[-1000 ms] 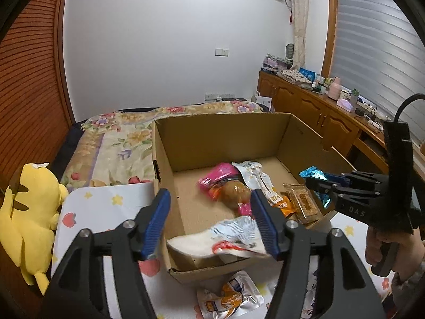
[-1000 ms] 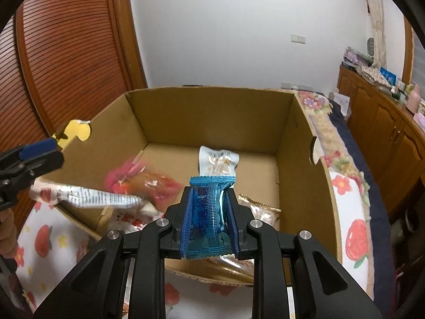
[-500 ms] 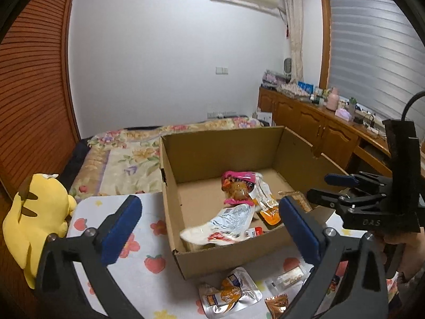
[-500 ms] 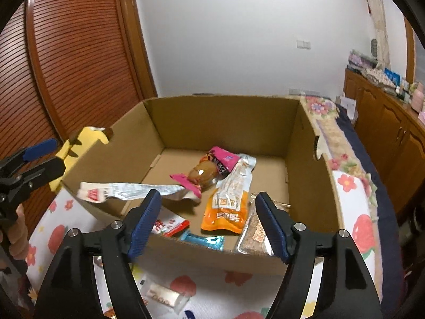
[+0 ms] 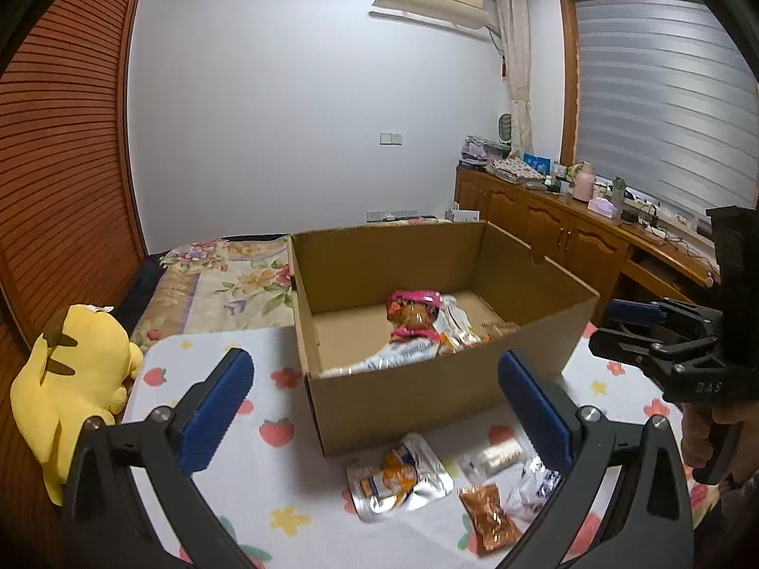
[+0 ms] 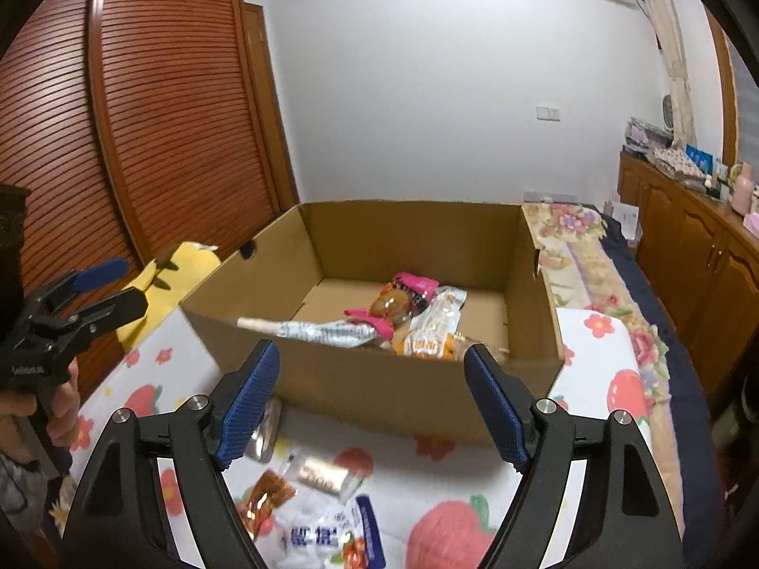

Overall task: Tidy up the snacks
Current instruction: 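Move both tools back to the remaining snack packets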

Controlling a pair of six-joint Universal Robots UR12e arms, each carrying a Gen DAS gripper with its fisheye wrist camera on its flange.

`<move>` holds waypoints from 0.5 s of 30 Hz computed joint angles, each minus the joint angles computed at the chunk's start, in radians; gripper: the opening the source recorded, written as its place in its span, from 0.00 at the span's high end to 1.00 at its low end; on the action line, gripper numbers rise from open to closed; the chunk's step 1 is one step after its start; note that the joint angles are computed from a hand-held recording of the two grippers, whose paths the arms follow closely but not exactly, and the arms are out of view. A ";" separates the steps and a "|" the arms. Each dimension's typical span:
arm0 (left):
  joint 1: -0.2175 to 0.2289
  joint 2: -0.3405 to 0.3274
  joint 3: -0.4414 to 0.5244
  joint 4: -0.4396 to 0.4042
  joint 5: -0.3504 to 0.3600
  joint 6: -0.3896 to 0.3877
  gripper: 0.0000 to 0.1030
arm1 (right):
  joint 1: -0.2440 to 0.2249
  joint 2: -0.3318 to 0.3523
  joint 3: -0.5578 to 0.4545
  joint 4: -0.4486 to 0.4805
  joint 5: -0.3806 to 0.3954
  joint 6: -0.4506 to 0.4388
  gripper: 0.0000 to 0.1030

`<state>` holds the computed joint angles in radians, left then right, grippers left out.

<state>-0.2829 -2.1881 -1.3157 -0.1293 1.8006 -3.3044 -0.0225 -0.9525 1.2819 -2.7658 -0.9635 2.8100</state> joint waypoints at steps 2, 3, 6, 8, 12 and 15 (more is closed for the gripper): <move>-0.005 0.005 -0.020 0.006 0.000 0.002 0.00 | -0.004 -0.015 0.033 -0.003 0.005 -0.018 0.21; -0.006 0.007 -0.030 0.008 -0.001 0.001 0.00 | -0.007 -0.021 0.047 0.005 0.012 -0.026 0.21; -0.012 0.011 -0.059 0.012 0.000 -0.012 0.00 | -0.014 -0.040 0.091 0.024 0.020 -0.055 0.21; -0.015 0.012 -0.073 0.006 -0.003 -0.022 0.00 | -0.017 -0.052 0.123 0.027 0.008 -0.078 0.21; -0.016 0.012 -0.104 -0.006 -0.026 -0.038 0.00 | -0.018 -0.068 0.172 0.069 -0.007 -0.121 0.21; -0.018 0.013 -0.116 -0.016 -0.029 -0.059 0.00 | -0.018 -0.072 0.189 0.098 -0.017 -0.146 0.21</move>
